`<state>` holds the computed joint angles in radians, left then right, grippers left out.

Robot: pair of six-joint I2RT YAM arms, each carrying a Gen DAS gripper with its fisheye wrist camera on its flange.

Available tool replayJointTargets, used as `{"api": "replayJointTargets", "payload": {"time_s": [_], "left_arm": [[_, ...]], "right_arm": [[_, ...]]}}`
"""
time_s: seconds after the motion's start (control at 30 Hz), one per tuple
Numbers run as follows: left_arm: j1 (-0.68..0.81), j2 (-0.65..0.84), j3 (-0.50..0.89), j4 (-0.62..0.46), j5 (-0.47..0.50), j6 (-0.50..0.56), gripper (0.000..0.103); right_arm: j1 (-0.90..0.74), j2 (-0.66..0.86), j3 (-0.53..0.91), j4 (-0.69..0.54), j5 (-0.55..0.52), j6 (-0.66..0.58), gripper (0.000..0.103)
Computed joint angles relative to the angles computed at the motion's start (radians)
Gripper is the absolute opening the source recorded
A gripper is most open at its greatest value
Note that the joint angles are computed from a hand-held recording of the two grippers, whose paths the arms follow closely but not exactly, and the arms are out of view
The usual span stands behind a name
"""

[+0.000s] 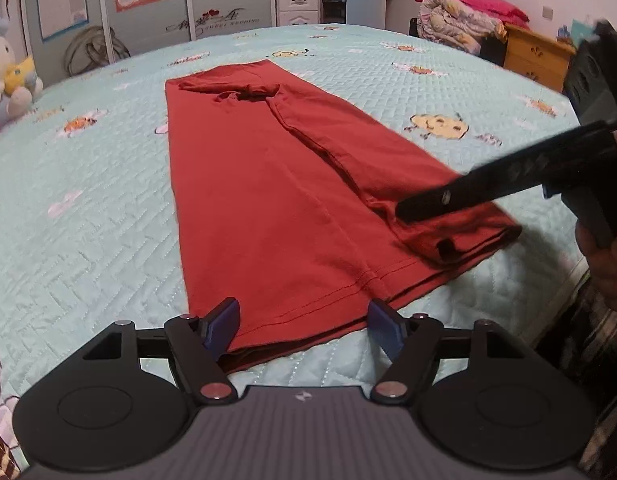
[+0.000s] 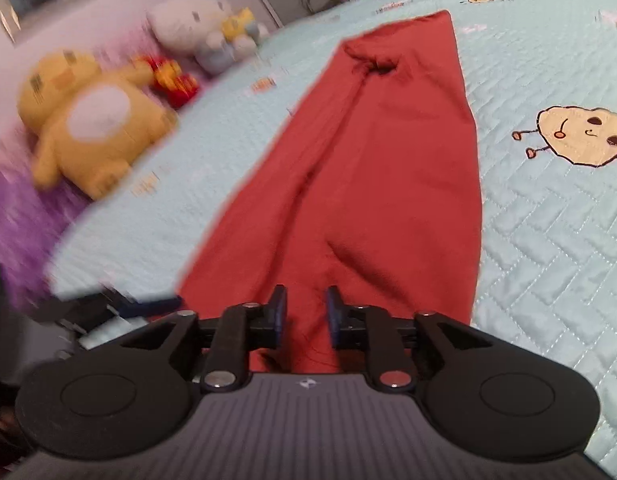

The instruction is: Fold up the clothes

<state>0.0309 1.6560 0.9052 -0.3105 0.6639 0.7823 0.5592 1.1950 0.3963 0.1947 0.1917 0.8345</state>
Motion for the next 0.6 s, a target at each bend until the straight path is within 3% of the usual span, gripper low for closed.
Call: {"api": "replayJointTargets", "payload": {"time_s": [0.17,0.33,0.43,0.6], "left_arm": [[0.036,0.088,0.162,-0.226,0.125,-0.037,0.073],[0.018,0.159,0.265,-0.241,0.199,-0.192,0.072],[-0.01,0.186,0.295,-0.136,0.235,-0.318,0.072],[-0.083,0.281,0.315,0.218,0.241,-0.641,0.074]], "right_arm": [[-0.173,-0.041,-0.046,0.096,-0.062,-0.058,0.026],[-0.371,0.117,0.0,0.207,-0.155,-0.12,0.027],[-0.446,0.248,0.078,0.268,-0.19,-0.209,0.027],[-0.573,0.495,0.335,0.301,-0.235,-0.457,0.028]]}}
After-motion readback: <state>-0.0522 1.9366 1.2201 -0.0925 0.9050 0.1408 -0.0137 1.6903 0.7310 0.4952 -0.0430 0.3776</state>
